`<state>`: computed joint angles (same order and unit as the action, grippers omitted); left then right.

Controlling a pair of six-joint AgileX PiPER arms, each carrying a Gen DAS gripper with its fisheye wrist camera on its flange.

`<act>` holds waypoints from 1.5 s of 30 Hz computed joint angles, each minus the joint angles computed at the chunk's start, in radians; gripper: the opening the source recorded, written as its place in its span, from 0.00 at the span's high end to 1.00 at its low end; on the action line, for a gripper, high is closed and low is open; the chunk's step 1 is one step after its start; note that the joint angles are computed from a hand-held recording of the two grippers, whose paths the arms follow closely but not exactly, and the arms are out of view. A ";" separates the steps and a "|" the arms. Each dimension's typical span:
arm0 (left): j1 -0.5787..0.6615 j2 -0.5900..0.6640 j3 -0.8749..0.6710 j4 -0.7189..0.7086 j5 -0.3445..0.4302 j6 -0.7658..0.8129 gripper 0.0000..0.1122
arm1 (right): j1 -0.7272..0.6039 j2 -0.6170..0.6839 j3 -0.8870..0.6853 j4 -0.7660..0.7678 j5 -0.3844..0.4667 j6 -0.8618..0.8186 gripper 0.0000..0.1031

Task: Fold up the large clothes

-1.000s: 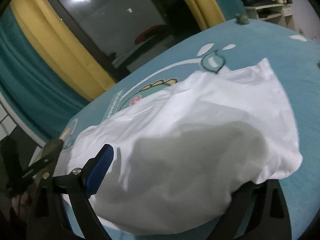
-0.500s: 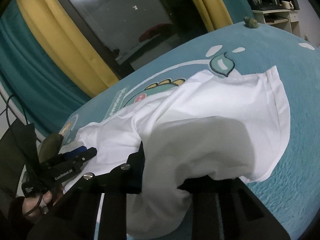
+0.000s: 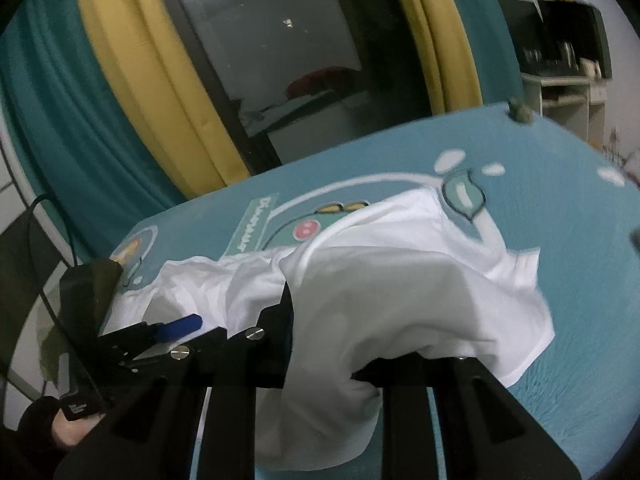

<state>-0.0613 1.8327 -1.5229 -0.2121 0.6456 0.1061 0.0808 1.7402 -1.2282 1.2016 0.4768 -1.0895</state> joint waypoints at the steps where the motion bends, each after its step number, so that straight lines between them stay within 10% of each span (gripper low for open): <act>1: 0.030 -0.004 -0.003 -0.087 0.025 0.062 0.55 | 0.022 -0.010 -0.004 -0.037 -0.026 0.029 0.80; 13: 0.328 -0.199 0.172 -0.393 0.005 0.412 0.55 | 0.289 -0.015 -0.076 -0.662 -0.234 0.554 0.80; 23: 0.548 -0.233 0.225 -0.508 0.031 0.553 0.55 | 0.480 0.116 -0.264 -1.178 -0.122 1.019 0.80; 39: 0.775 -0.261 0.259 -0.572 0.084 0.643 0.55 | 0.662 0.448 -0.641 -0.833 0.275 0.577 0.66; 45: 0.806 -0.276 0.256 -0.551 0.084 0.626 0.55 | 0.683 0.393 -0.532 -0.762 0.214 0.429 0.45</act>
<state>0.7447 1.5565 -1.2672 -0.7634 0.7296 0.7320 0.7641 2.1336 -1.7604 0.4395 0.6905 -0.6605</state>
